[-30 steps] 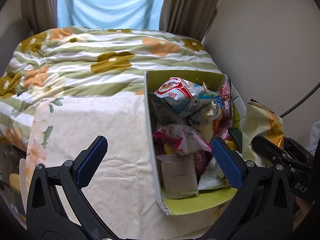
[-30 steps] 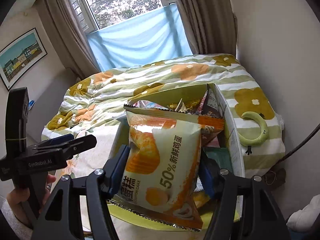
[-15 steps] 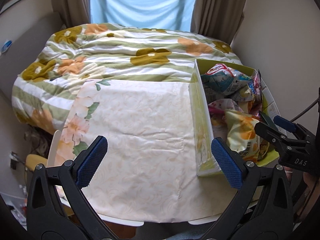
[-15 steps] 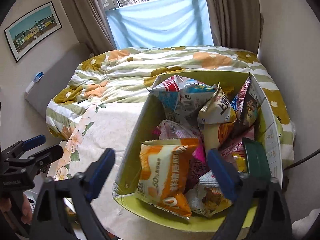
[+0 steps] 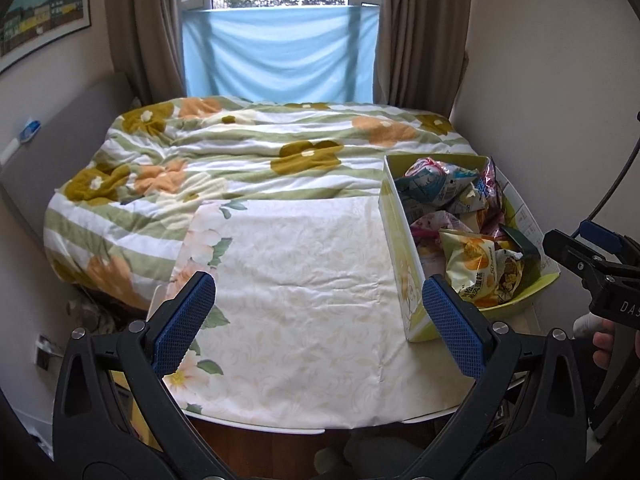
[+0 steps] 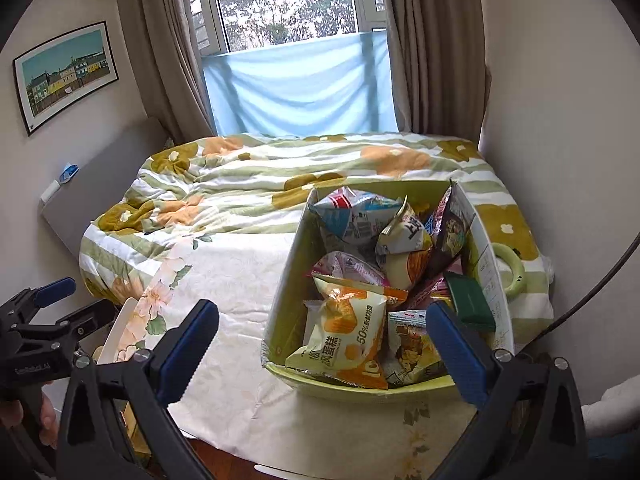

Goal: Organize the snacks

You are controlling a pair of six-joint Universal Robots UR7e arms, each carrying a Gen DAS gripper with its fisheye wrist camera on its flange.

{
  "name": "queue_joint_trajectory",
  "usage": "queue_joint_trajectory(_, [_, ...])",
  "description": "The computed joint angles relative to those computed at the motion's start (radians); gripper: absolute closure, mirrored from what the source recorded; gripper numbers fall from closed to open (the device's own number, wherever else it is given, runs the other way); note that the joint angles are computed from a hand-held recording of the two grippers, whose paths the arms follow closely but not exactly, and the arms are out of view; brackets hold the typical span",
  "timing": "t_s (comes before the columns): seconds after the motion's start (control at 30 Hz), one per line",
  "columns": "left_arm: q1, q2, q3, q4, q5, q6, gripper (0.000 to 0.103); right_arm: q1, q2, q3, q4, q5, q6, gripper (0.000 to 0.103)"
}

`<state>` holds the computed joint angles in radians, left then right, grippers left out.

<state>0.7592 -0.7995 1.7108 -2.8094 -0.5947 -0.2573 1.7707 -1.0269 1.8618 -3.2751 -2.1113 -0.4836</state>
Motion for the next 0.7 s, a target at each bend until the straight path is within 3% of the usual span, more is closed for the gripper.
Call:
queue_joint_trajectory(0.3, [-0.098, -0.05, 0.094, -0.191, 0.098, 0.122, 0.0, 0.089, -0.027, 0.075, -0.169, -0.11, -0.032, 0.0])
queue_joint_trajectory(0.7, [-0.134, -0.059, 0.138, -0.261, 0.106, 0.154, 0.0, 0.111, -0.031, 0.125, -0.258, -0.148, -0.028, 0.0])
